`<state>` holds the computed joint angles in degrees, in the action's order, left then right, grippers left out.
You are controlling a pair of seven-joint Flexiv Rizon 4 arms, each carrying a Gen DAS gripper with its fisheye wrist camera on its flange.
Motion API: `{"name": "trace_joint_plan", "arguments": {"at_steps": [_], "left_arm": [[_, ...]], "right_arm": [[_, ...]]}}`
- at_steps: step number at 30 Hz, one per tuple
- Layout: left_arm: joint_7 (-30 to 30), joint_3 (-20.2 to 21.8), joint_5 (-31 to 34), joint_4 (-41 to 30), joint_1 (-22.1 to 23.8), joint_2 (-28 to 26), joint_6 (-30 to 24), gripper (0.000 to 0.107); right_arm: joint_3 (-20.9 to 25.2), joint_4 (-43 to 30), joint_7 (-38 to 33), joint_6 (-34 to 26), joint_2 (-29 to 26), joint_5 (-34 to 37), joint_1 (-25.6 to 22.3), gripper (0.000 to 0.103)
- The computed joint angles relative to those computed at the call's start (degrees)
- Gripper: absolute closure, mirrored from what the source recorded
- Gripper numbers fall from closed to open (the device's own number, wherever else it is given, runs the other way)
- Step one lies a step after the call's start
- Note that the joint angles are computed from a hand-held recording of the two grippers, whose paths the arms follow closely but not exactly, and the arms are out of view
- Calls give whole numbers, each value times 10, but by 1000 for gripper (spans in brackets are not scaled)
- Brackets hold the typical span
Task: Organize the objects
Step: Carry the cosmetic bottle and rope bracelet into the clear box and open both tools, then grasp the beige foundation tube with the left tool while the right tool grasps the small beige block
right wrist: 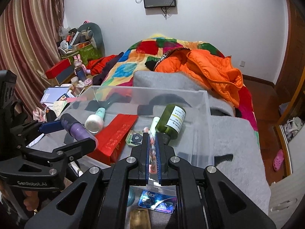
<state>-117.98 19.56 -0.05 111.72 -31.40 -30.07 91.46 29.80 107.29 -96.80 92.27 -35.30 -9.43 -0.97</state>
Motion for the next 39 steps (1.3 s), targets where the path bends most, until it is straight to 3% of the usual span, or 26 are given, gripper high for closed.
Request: {"name": "trace_joint_plan", "arguments": {"at_steps": [3,5,8,17,25,34,39], "left_arm": [[3,-9,0,4,6,7,1,13],[2,-7,1,8,4,11,4,13],[-6,10,6,12,-14,17,7,12],[-75,151,52,23,-147,32,10,6],[-130,210,100,44,-209,44,-8,6],[-174,151,150,77,-158,51,-28,6],[-166,70,150,99,-74,53,-19,6]], "right_arm": [[8,-2,-3,-12,0,3,-7,83],[12,1,-7,-9,3,9,-12,66],[18,15,-13,11,11,15,-21,50],[24,74,15,79,50,-17,-47,30],[32,124,59,115,70,-65,-78,24],[29,158,114,104,63,-132,-103,24],[58,157,120,66,39,-165,-133,24]]}}
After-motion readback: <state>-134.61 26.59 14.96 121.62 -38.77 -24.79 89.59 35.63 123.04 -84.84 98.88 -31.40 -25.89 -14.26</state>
